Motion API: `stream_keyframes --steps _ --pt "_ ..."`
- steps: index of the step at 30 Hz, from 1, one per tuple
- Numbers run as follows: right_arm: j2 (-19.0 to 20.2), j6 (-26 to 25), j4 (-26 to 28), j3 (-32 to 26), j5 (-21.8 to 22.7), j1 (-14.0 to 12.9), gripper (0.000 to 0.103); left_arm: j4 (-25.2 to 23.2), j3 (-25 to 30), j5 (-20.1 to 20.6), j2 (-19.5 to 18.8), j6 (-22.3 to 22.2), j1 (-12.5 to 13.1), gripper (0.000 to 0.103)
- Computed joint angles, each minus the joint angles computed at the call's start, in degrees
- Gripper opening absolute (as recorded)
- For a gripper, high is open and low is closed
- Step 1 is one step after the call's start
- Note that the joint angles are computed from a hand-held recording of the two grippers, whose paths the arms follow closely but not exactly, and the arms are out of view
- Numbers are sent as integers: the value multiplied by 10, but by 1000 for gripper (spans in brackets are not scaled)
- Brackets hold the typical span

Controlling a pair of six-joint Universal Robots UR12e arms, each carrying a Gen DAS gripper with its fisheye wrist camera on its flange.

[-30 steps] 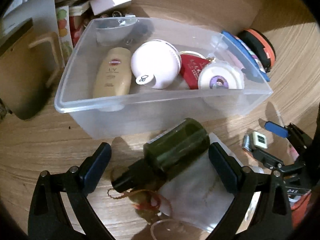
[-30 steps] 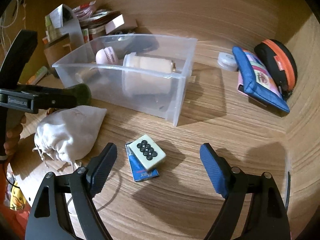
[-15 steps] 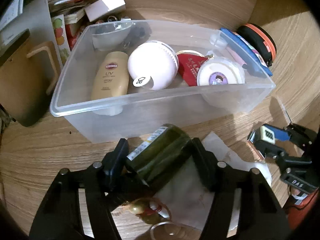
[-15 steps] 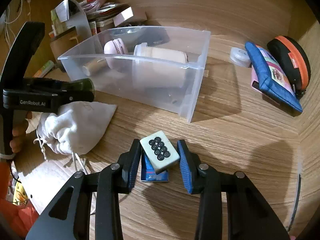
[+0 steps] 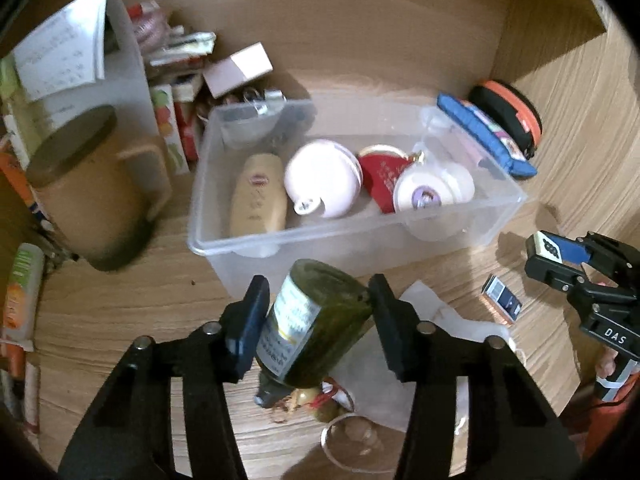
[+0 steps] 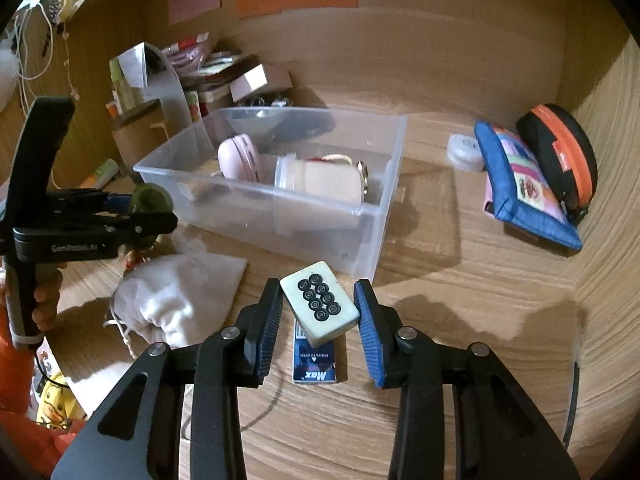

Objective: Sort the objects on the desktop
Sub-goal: 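Lift the green bottle with the left gripper while the right lifts the white tile, then lower the green bottle into the clear box with the left gripper while the right lowers the tile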

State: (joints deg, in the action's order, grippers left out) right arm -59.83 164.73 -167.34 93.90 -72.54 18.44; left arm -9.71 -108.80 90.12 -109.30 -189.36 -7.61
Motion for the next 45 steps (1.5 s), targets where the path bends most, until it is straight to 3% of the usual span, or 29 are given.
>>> stream_keyframes --steps 17,30,37,45 --pt "-4 2 -15 -13 29 5 34 50 -35 26 32 -6 9 43" --pt "0 9 -35 -29 43 13 34 100 -44 18 56 -26 22 42" --pt "6 9 -41 -45 47 16 34 125 -34 14 57 -30 29 42" --pt "23 12 -33 -73 61 19 34 116 -8 -3 39 -26 34 42"
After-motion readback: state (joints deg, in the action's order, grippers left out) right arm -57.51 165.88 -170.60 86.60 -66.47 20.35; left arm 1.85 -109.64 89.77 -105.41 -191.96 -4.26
